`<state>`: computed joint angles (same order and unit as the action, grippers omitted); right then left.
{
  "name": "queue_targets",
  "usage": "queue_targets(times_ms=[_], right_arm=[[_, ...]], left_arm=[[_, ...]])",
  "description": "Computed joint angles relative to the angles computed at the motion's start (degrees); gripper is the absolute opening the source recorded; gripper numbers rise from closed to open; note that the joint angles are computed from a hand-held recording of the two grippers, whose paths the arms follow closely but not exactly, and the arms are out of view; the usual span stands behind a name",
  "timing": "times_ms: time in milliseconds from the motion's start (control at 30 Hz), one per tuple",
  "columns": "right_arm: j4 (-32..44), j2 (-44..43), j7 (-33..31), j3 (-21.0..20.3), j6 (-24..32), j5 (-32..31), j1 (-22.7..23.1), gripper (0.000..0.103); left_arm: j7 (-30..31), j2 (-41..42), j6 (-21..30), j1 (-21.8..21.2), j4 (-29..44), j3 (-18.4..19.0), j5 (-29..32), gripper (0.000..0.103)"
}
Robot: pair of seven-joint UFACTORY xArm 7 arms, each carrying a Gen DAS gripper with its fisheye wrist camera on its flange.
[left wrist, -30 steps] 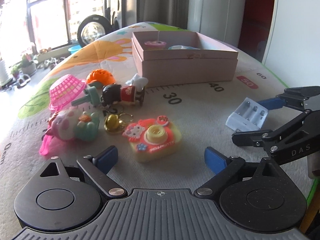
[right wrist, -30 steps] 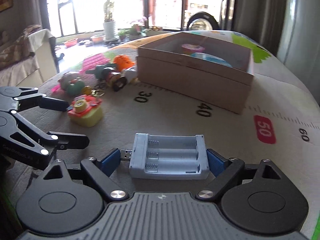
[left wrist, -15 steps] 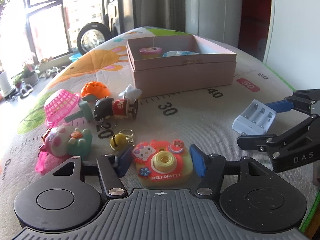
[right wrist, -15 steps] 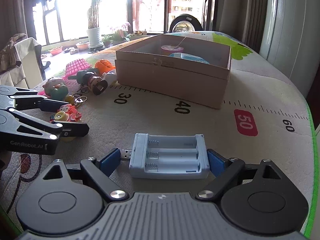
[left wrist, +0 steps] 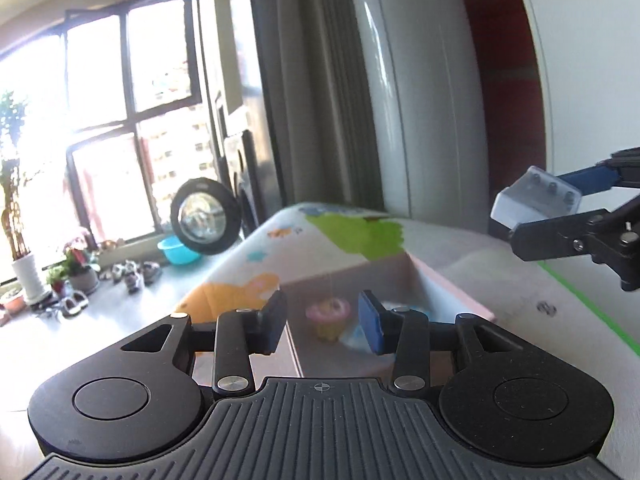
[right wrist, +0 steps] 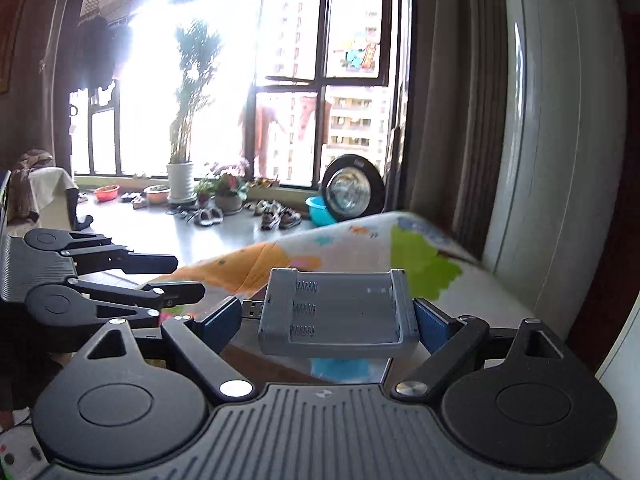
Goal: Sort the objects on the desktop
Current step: 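Carry the charger over the pink box and open the right gripper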
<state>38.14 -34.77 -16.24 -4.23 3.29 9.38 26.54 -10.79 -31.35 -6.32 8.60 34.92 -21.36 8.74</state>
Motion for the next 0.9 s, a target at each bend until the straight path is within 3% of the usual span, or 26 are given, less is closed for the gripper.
queue_targets(times_ms=[67,100,167,233,333,467,567,700,800,900], right_arm=[[3.95,4.08,0.76,0.39,-0.38,-0.06,-0.73,0.091],[5.85,5.99,1.38,0.65,0.20,0.10,-1.22,0.091],[8.82,9.27,3.14,2.42,1.62,-0.20,-3.88,0.091],[10.57,11.57,3.77,2.91,2.98,-0.05,-4.99,0.091],[13.85,15.97,3.53,2.41,5.12,2.01,-4.78,0.091],[21.14,24.34,4.58,4.20,7.38,5.08,-6.56,0.091],[23.71,27.93,8.86,7.80,7.71,1.36,-10.17,0.092],[19.34,25.71,8.26,9.70,4.86,-0.57,-10.47,0.092],[11.75,19.97,0.76,7.69,2.90,2.68,-5.02,0.092],[6.45,15.57,-3.03,7.10,6.90,3.90,-0.91,0.092]], left_arm=[[-1.60,4.79,-2.85,7.00,3.96,-6.15,-0.24,0.048],[-1.91,6.15,-2.35,7.79,5.12,-6.76,-0.87,0.053],[-2.10,6.60,-0.44,2.17,4.37,-1.13,-2.19,0.060],[-0.44,4.18,0.11,-6.52,0.20,7.35,-2.63,0.085],[1.57,-2.04,2.93,-10.87,-7.01,11.29,-2.65,0.090],[5.68,-9.17,9.88,-21.51,-14.01,19.79,-5.55,0.095],[7.83,-14.38,12.78,-22.40,-18.56,19.57,-6.32,0.097],[6.81,-17.66,16.65,-20.09,-21.14,17.13,-7.14,0.100],[5.61,-19.41,19.98,-19.78,-21.93,17.70,-8.53,0.100],[6.20,-20.57,20.98,-20.33,-23.05,18.75,-9.25,0.100]])
